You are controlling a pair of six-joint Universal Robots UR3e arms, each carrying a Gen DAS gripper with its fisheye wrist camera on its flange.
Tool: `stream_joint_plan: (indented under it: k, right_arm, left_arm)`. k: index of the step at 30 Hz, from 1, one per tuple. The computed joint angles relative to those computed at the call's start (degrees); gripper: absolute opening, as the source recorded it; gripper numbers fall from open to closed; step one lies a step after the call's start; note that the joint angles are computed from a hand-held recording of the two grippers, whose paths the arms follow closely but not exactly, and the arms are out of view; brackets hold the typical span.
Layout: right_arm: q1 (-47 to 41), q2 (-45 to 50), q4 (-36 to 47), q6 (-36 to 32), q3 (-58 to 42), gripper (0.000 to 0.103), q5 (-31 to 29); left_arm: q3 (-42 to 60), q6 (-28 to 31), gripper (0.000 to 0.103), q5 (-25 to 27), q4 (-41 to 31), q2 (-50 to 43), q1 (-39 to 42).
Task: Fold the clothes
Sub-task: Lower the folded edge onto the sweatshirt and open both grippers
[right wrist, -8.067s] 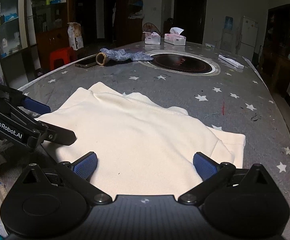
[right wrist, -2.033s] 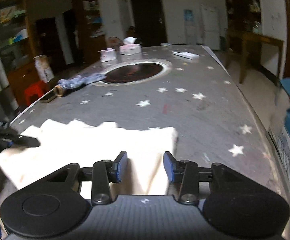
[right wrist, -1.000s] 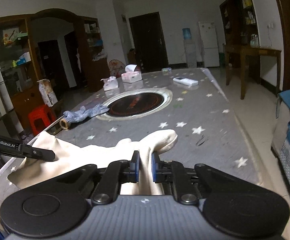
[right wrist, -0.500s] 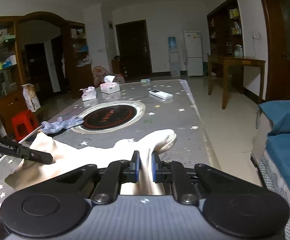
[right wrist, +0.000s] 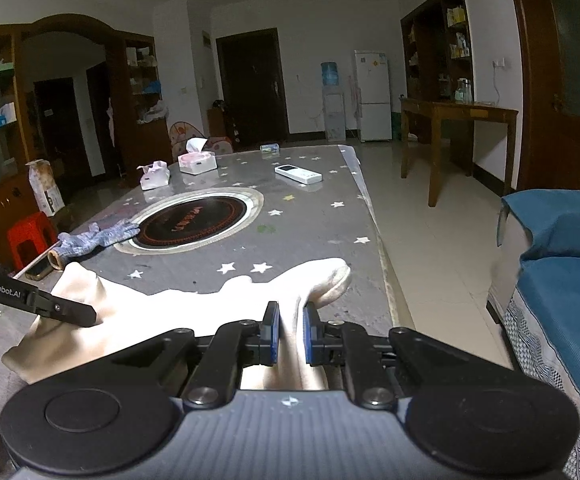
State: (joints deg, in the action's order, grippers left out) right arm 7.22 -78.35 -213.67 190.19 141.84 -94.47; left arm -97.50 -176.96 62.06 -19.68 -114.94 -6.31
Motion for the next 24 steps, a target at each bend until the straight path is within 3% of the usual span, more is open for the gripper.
stream_joint_plan:
  k: [11,24]
  right_arm:
    - [-1.9,2.6,0.7,-0.5,-1.2,0.010,1.1]
    - [-4.0,6.7,0.2,-0.3,-1.4,0.012,1.3]
  left_arm:
    - [2.7,-0.1,0.015,2.0,-1.8,-2.7,-0.8]
    - [4.7,0.0,0.028,6.3,-2.6,-5.1,-2.0]
